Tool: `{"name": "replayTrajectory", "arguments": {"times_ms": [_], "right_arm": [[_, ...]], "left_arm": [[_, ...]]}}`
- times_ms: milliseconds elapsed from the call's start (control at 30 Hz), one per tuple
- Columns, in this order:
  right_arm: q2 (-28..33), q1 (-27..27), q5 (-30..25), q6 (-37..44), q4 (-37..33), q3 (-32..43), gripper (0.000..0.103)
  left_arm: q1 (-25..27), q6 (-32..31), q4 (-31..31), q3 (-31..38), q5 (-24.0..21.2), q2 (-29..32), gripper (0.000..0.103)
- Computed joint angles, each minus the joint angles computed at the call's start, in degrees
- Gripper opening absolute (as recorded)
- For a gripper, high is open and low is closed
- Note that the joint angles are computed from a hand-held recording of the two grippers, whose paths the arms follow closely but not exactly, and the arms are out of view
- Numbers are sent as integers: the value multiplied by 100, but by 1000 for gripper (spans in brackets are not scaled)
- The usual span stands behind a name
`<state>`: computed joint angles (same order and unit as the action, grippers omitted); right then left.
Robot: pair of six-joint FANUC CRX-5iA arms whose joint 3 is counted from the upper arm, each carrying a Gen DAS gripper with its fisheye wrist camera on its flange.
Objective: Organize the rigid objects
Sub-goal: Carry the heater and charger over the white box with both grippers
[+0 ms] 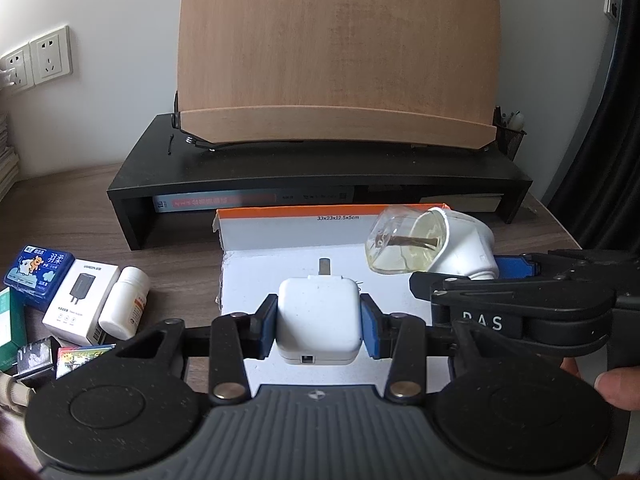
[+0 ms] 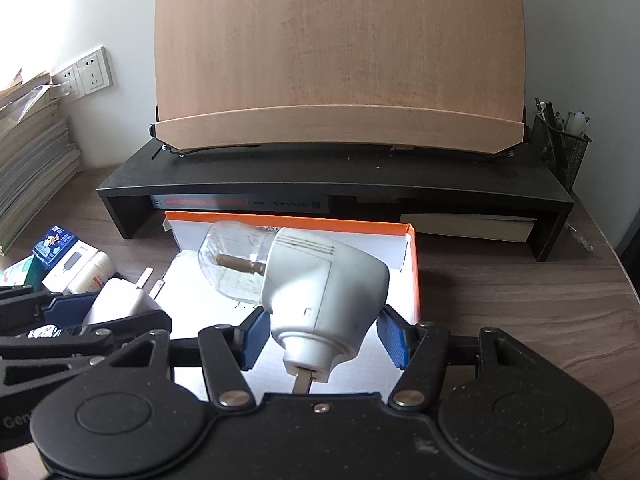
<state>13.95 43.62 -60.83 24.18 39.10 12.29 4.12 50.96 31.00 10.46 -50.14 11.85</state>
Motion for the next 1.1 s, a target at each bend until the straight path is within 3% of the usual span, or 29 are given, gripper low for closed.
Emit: {"name": "replayTrajectory", "arguments": {"times_ms": [1100], "right_arm": [[404,-46,-331,130,-96,460,72]], "left_arm": [[67,-295,113,138,-128,190,43]]}}
